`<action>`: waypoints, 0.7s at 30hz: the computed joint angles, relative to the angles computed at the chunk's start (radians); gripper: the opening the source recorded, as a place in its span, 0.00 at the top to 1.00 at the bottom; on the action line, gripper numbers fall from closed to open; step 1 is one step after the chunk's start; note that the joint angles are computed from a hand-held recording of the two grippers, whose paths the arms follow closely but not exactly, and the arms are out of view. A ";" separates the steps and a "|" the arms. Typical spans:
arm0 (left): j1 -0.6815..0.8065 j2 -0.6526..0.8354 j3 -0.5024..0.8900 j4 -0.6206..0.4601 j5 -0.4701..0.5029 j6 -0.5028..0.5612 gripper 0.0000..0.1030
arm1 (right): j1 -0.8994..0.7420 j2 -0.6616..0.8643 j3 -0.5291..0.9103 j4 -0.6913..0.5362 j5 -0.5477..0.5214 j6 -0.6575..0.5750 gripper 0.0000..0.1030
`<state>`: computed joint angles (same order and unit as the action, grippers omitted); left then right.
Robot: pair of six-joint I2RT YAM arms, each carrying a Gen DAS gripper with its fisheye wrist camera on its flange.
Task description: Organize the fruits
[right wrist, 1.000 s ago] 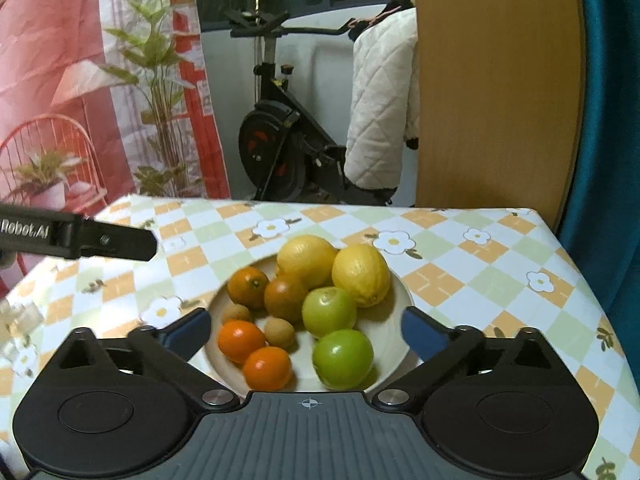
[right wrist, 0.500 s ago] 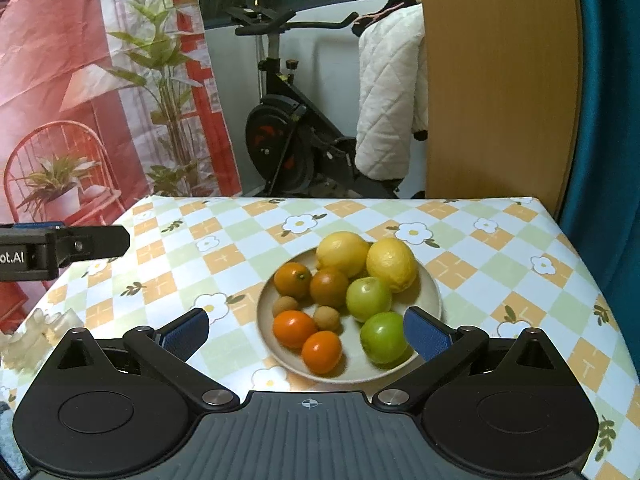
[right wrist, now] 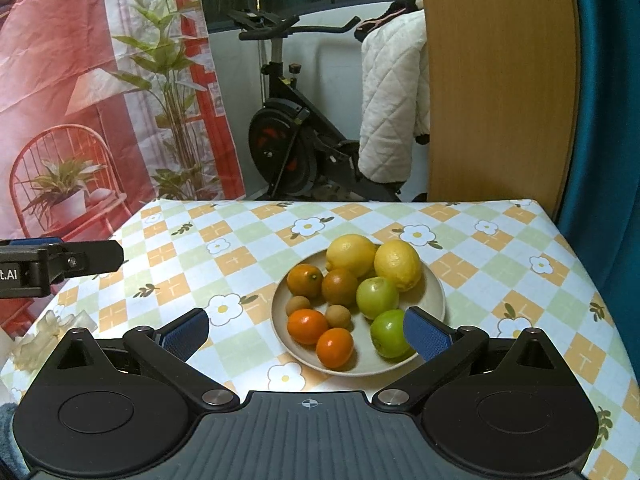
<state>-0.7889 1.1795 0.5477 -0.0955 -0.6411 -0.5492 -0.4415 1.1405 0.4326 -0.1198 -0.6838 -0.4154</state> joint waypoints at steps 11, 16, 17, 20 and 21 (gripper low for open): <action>-0.016 0.002 0.003 -0.011 -0.048 -0.027 0.00 | 0.005 -0.037 -0.002 -0.030 -0.007 -0.003 0.00; -0.017 0.005 0.005 -0.022 -0.051 -0.036 0.01 | 0.006 -0.039 -0.003 -0.030 -0.006 -0.002 0.00; -0.017 0.004 0.005 -0.024 -0.053 -0.037 0.00 | 0.006 -0.039 -0.004 -0.030 -0.005 -0.002 0.00; -0.019 0.003 0.008 -0.030 -0.058 -0.038 0.00 | 0.007 -0.040 -0.004 -0.029 -0.004 0.000 0.00; -0.019 0.002 0.008 -0.031 -0.059 -0.038 0.00 | 0.007 -0.042 -0.004 -0.030 -0.004 0.000 0.00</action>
